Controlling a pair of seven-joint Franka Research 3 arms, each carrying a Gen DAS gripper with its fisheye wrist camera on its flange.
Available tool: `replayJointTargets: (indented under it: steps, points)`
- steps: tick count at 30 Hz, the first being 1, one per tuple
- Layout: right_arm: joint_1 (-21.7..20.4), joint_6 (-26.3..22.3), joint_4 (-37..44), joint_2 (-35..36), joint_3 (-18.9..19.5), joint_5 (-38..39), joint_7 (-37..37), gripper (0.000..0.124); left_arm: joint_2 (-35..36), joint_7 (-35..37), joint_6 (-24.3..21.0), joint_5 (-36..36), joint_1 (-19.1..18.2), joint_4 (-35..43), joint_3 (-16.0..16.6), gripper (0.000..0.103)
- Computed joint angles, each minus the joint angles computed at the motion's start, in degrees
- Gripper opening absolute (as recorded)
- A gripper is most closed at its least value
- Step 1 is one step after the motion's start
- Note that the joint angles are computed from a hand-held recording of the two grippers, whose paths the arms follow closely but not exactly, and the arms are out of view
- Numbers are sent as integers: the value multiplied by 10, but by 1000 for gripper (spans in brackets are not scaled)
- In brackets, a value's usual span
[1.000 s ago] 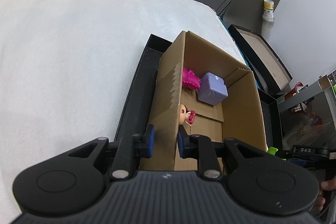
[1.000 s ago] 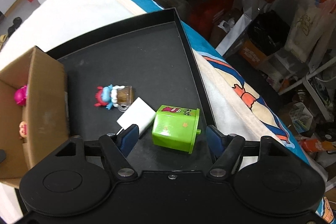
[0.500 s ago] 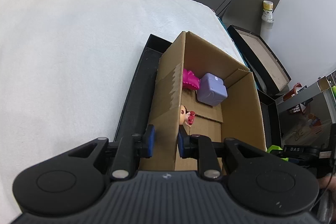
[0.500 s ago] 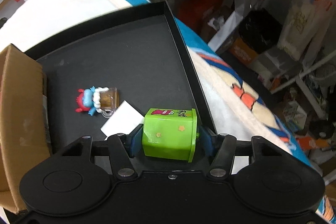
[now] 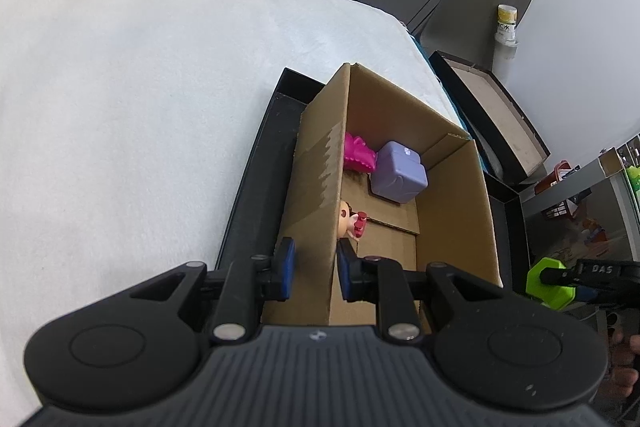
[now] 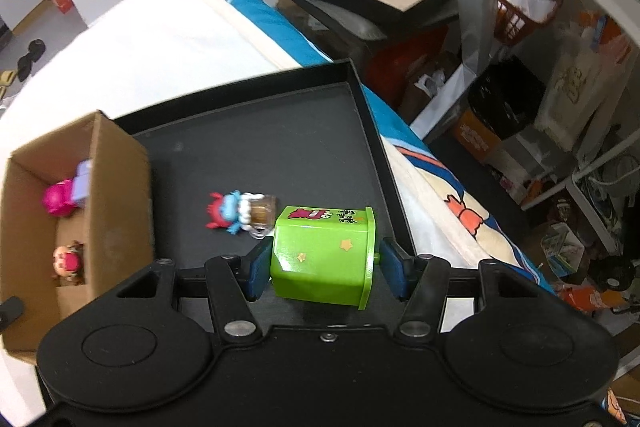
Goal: Organize rigid objects
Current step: 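Lift the green cube box with the right gripper and carry it over the box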
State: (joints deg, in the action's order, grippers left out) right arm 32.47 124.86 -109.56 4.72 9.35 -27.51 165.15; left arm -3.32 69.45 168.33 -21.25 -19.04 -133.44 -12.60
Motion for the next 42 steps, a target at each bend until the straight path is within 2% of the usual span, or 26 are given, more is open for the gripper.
replayJointTargets:
  steps: [13,23,30,42]
  points:
    - [22,-30,70,11,8,-28,-21,55,-5,62,11,-78,-13,-6,7,20]
    - [47,-35,134,43,4,-33,-52,55,-5,122,6,-144,-18,-2,8,19]
    - [68,-36,188,78,-6,-28,-76,55,-6,142,6,-167,-18,-4,8,19]
    - [104,-40,289,153,-31,3,-124,55,-7,139,6,-165,-17,-5,7,19]
